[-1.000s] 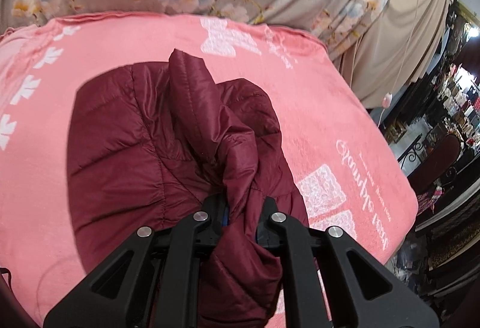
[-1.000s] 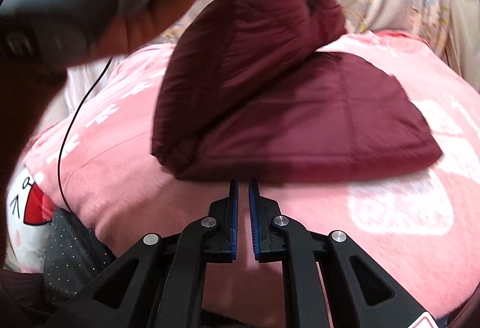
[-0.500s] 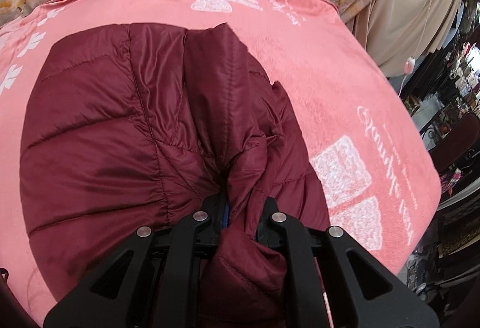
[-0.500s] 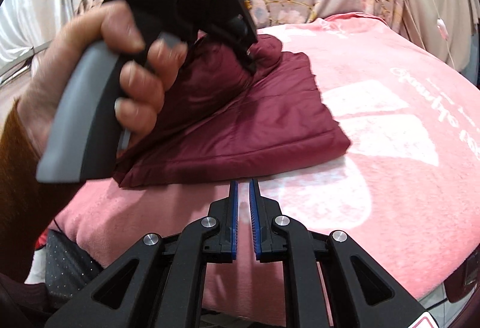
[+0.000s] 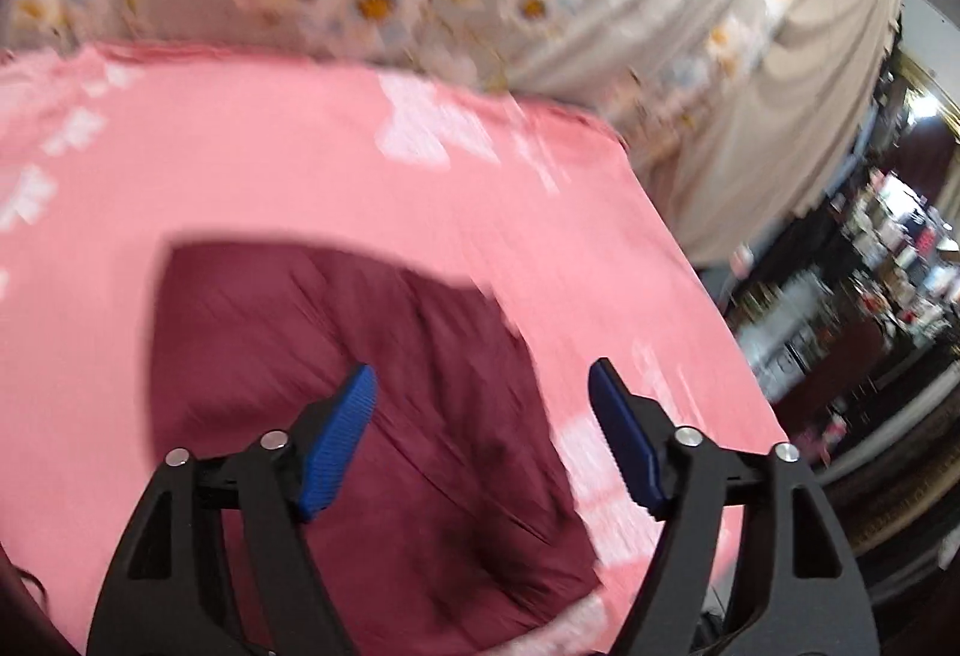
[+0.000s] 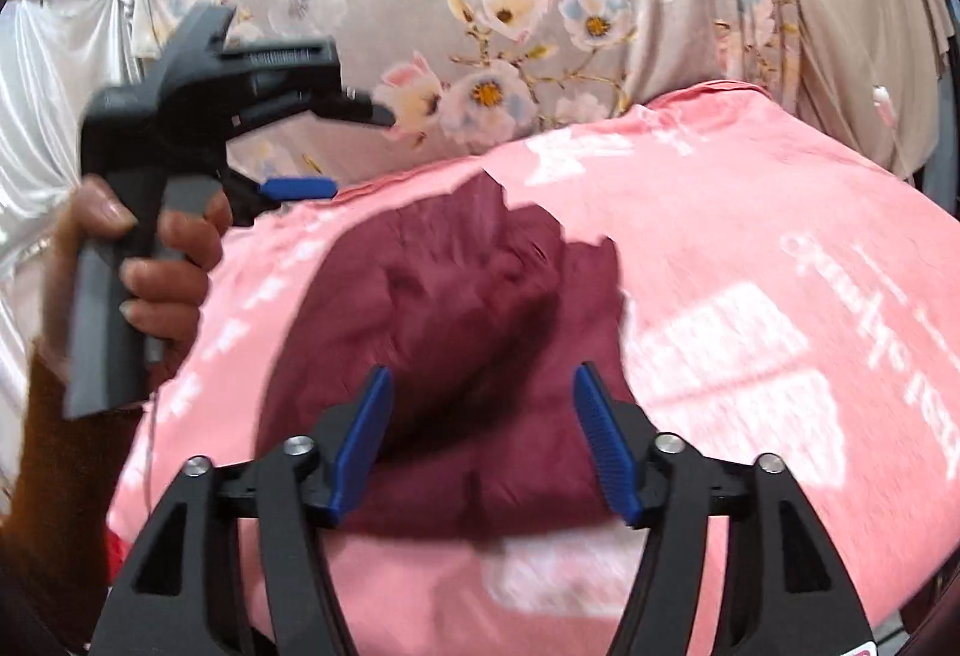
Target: Fold large clothes
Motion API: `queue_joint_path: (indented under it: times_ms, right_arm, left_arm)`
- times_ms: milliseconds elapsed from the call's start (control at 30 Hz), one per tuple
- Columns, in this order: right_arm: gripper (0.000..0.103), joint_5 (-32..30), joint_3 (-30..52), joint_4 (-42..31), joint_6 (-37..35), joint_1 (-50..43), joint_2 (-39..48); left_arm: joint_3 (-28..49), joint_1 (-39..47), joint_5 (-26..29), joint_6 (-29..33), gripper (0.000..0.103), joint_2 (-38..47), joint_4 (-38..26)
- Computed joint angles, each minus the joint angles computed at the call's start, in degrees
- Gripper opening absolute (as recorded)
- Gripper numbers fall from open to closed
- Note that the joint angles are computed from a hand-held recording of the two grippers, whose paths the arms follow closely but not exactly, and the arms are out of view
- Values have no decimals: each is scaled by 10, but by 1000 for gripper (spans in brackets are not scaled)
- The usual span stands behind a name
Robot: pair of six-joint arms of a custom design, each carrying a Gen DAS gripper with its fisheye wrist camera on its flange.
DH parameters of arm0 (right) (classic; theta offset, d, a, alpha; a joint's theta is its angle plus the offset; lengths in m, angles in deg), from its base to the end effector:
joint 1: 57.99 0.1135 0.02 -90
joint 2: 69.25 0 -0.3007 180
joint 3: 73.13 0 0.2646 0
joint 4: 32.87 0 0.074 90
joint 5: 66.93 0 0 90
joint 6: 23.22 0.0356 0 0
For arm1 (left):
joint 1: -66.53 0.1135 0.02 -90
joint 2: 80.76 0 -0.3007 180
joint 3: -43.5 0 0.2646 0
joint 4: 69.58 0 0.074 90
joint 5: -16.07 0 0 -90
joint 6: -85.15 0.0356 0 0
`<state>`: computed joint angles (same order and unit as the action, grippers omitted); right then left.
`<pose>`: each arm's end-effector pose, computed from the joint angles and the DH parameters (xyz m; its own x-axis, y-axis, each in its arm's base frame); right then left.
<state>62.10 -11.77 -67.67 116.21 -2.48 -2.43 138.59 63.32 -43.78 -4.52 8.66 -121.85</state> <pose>0.1559 0.1873 0.2991 -0.5177 0.2886 -0.8055 0.0385 0.9483 0.3150 0.3507 -0.0376 0.3642 -0.7232 0.0455 -0.6892 0.3972 0.8438 -0.3610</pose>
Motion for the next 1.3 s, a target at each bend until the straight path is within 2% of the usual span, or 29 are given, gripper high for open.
queue_joint_path:
  times_ms: [200, 233, 267, 300, 367, 400, 500, 700, 900, 1100, 1300]
  right_arm:
    - [67, -65, 30, 39, -16, -54, 61]
    - [62, -82, 27, 48, -14, -65, 65]
    - [52, -99, 25, 53, -7, -78, 67]
    - [36, -114, 22, 59, -1, -88, 66]
    - [15, -165, -6, 92, 4, -117, 47]
    - [12, -172, -15, 100, 7, -121, 40]
    - [9, -138, -39, 91, 19, -107, 10]
    - [8, -91, -84, 71, 65, -93, -8]
    - [7, -104, -115, 73, 89, -113, 3]
    - [7, -110, -131, 90, 86, -120, 36]
    - [7, -79, -122, 91, 70, -107, 74]
  left_arm:
    - [142, -8, -70, 34, 73, 133, -66]
    - [155, -14, -79, 38, 73, 148, -71]
    - [166, -24, -94, 44, 73, 164, -73]
    - [173, -33, -106, 47, 73, 177, -72]
    - [182, -57, -139, 62, 72, 199, -73]
    - [186, -70, -157, 68, 72, 208, -72]
    - [194, -104, -196, 73, 65, 236, -71]
    - [187, -163, -254, 82, 62, 265, -49]
    - [175, -195, -281, 60, 61, 289, -15]
    - [140, -218, -315, 47, 61, 298, 47]
    - [121, -231, -345, 46, 62, 311, 91]
